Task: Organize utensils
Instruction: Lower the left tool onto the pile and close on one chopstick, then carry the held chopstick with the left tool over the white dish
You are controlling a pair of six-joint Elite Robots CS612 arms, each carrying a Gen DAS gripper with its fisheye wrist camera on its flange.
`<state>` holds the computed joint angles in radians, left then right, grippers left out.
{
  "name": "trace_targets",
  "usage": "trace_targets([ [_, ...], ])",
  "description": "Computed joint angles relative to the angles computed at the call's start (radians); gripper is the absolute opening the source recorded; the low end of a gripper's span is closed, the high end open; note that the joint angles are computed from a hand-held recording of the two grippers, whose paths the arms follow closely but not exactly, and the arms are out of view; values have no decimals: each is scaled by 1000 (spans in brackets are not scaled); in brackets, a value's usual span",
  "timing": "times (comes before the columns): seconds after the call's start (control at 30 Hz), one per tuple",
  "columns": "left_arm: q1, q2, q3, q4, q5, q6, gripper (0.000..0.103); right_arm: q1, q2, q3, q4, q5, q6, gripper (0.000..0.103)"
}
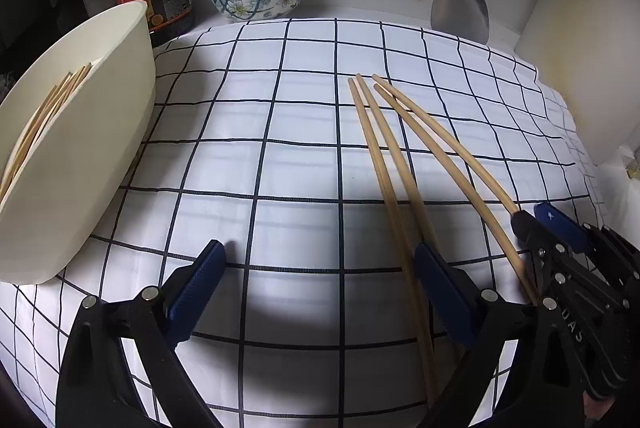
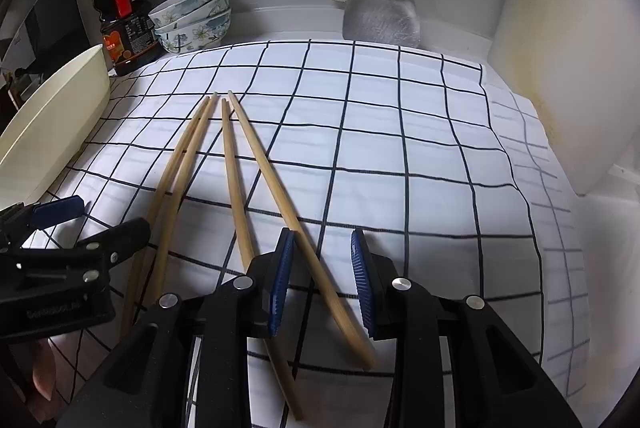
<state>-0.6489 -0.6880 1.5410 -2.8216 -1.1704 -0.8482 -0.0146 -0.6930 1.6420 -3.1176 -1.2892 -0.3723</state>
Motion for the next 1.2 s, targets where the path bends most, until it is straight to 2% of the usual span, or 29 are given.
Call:
trace_targets([
  [0.13, -1, -1, 2, 2, 8, 5, 92, 1, 3, -8, 8, 6, -10, 29],
  [0.2, -5, 4, -19, 60, 36, 11, 90, 3, 6, -13, 8, 8, -15, 29],
  [0.33, 1, 9, -33, 68, 37, 4, 85, 7, 13, -35, 31, 13, -25, 29],
  [0.5, 5, 13, -46, 69, 33, 19, 66, 14, 24, -67, 68, 28, -79, 30],
  [0.63, 6, 14, -51, 66, 31, 28, 54, 22, 33, -106, 132, 36, -126, 29],
  [0.67, 6, 14, -52, 66, 30, 30, 49, 25, 35, -115, 142, 38, -134, 29],
  [0.73, 7, 14, -56, 66, 23, 43, 36, 28, 37, -123, 156, 43, -147, 26],
  [0.8, 7, 14, -58, 66, 16, 53, 21, 30, 37, -128, 171, 52, -165, 14],
  [0.87, 7, 13, -59, 67, 11, 61, 10, 37, 35, -121, 160, 39, -180, 9],
  [1.0, 4, 9, -57, 84, 5, 71, 7, 36, 31, -108, 145, 41, -146, 6],
  [1.2, 14, -16, -37, 111, -63, 65, 7, 20, 16, -85, 160, 77, -31, 6],
])
